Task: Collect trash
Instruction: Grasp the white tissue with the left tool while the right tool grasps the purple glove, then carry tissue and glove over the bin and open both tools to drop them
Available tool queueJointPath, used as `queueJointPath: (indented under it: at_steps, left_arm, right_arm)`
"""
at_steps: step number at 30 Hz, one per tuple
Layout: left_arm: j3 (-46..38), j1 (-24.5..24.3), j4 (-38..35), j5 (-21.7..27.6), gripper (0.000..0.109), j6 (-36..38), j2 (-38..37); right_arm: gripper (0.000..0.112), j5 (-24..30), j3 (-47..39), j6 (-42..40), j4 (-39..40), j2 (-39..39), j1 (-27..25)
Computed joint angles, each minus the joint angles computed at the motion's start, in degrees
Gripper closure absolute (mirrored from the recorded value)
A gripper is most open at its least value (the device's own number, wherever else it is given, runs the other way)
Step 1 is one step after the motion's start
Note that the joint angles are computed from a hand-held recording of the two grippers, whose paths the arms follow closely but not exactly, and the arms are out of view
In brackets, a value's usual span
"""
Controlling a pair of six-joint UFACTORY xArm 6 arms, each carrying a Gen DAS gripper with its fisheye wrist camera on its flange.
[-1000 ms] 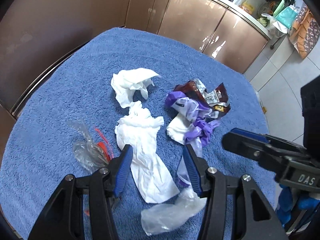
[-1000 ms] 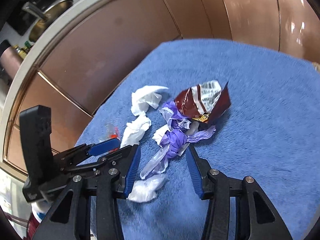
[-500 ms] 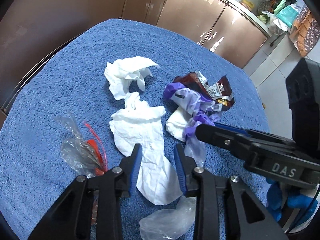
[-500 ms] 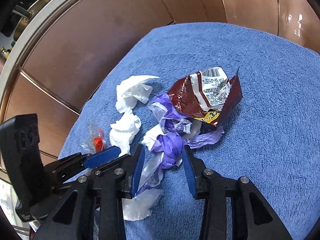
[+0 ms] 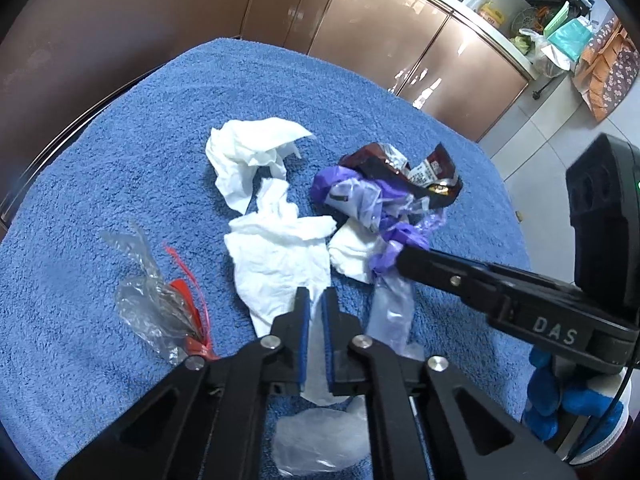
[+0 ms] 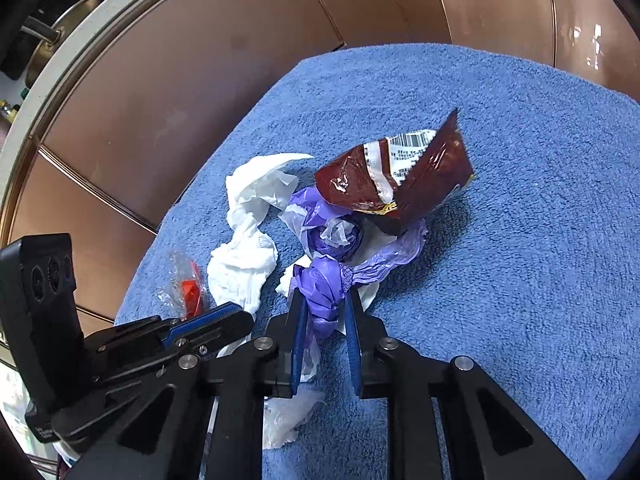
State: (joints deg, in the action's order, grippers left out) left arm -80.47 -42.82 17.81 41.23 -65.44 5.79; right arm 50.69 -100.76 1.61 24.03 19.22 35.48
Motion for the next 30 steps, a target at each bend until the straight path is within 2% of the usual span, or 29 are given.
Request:
queueJointPath:
  at_steps: [7,15,24,30]
  left_arm:
    - [0.74,-0.31,2.51,-0.49,0.106,-3.19,-1.8]
    - [1.28,-1.42,8.09,0.15,0.106,-10.21,-4.66]
    - [-3.56,-4.97,14.43,5.82,0.107,-17.04,-5.55]
    - [-11.89,-8.54,17.18,10.3,0.107,-18.19,-2.46]
  right_arm:
    - [0.096,-3.21,6.76,-0.93,1.82,-6.33,-1.87]
    - [0.096,-5.44,15.09,-3.11,3.84,-14.66,-4.85]
    - [0.096,-6.28,22.34,-8.34,8.28,-23.81,-8.43]
    - [0.096,-7.27,26.72,-11.95,13.02,-29.33,-11.23]
